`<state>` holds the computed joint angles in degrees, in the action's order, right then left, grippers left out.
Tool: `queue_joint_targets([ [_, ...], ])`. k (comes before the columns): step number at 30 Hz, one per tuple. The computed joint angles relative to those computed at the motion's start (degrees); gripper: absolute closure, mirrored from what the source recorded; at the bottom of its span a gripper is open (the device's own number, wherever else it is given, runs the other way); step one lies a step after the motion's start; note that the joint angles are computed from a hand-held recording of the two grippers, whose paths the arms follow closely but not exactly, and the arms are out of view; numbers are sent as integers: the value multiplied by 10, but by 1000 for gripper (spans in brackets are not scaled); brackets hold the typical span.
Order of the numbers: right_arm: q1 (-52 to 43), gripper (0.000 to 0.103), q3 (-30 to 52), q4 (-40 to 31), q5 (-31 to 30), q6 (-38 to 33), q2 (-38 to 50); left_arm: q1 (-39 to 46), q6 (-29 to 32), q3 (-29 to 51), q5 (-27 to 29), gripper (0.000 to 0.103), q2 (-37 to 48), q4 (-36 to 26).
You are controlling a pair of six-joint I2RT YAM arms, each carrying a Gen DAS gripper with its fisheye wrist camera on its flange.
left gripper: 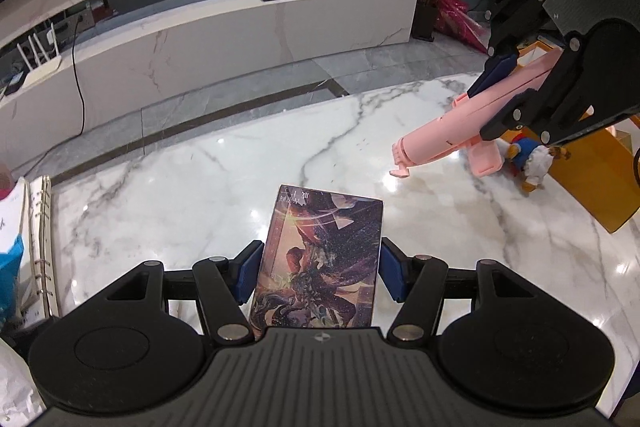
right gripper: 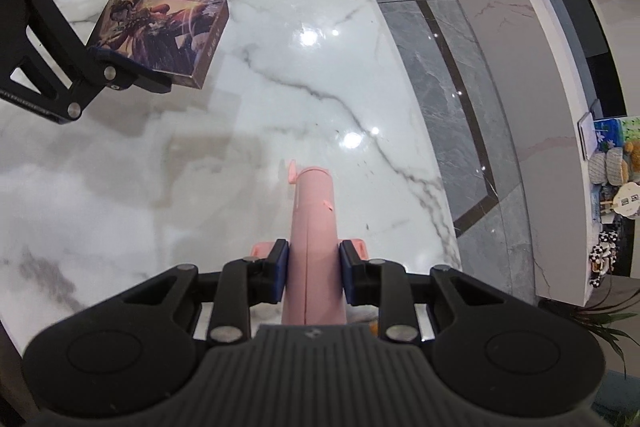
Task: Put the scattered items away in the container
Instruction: 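Lift and carry the card box and pink selfie stick over the orange box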
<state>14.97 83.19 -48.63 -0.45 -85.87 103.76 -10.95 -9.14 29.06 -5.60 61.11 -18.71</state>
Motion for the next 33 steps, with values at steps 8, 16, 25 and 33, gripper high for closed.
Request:
queue_joint_targets([
  [8, -44, 74, 32, -37, -33, -26, -25, -95, -40, 52, -63, 33, -16, -42],
  [16, -119, 74, 112, -102, -82, -68, -35, -200, -81, 149, -147, 33, 7, -134],
  [25, -235, 74, 288, -214, -164, -115, 15, -306, -104, 323, -225, 33, 104, -208],
  [33, -338, 74, 519, -328, -224, -149, 131, -385, -109, 477, -266, 33, 233, -242],
])
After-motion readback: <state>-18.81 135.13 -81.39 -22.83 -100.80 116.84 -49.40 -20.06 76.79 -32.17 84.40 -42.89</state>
